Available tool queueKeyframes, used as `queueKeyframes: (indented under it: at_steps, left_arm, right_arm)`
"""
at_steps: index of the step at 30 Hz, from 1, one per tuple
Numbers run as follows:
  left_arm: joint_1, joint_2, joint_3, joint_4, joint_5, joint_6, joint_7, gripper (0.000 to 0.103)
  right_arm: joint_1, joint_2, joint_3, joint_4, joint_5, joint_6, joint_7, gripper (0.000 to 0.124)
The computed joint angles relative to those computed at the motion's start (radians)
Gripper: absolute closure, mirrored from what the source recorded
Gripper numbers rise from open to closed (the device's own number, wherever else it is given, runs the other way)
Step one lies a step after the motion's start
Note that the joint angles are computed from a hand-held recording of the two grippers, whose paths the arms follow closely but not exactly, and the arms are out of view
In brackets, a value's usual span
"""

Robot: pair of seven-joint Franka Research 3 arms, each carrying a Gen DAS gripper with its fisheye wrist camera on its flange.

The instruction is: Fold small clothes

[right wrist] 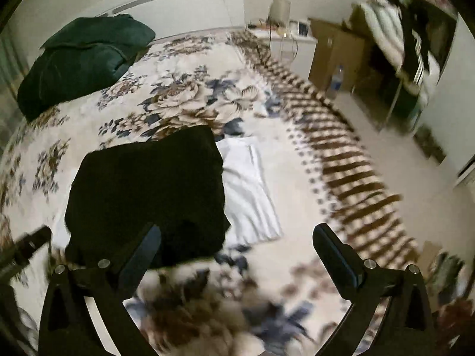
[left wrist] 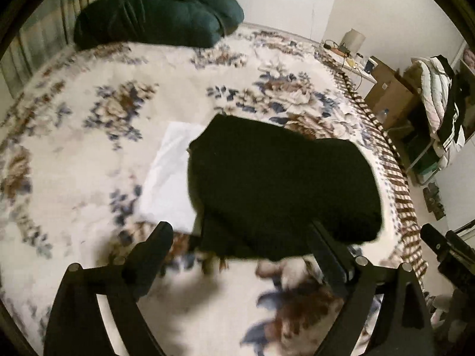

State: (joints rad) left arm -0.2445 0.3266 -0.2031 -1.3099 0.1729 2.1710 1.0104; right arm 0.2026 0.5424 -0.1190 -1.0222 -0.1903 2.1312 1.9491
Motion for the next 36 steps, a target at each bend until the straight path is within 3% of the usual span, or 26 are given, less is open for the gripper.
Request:
queueKeyframes:
  at_steps: [5, 11, 16, 25, 30, 36]
  left_arm:
    - [-0.036, -0.126, -0.010, -0.022, 0.041, -0.080, -0.074, 0.011]
    - [-0.087, -0.257, -0.044, 0.015, 0.136, -0.209, -0.148, 0.011]
    - [-0.133, -0.328, -0.091, 0.091, 0.206, -0.349, -0.185, 0.011]
    - [-0.251, -0.333, -0.181, 0.326, 0.354, -0.645, -0.206, 0.011]
    - [-0.277, -0.377, -0.198, 0.345, 0.354, -0.695, -0.189, 0.011]
    - [-0.263, -0.435, -0.233, 0.326, 0.356, -0.722, -0.180, 0.011]
  right_arm:
    - [0.042, -0.273, 0.010, -0.239, -0.089, 0.032, 0.006, 0.021]
    - [0.015, -0.513, 0.080, -0.362, -0.127, 0.016, -0.016, 0.021]
    - [-0.026, -0.700, 0.134, -0.411, -0.065, -0.060, -0.087, 0.021]
    - [-0.102, -0.911, 0.226, -0.345, -0.021, -0.263, -0.133, 0.021]
    - [-0.143, -0.967, 0.296, -0.248, -0.046, -0.396, -0.122, 0.021]
    - [-0.183, -0.984, 0.359, -0.114, -0.058, -0.550, -0.101, 0.021]
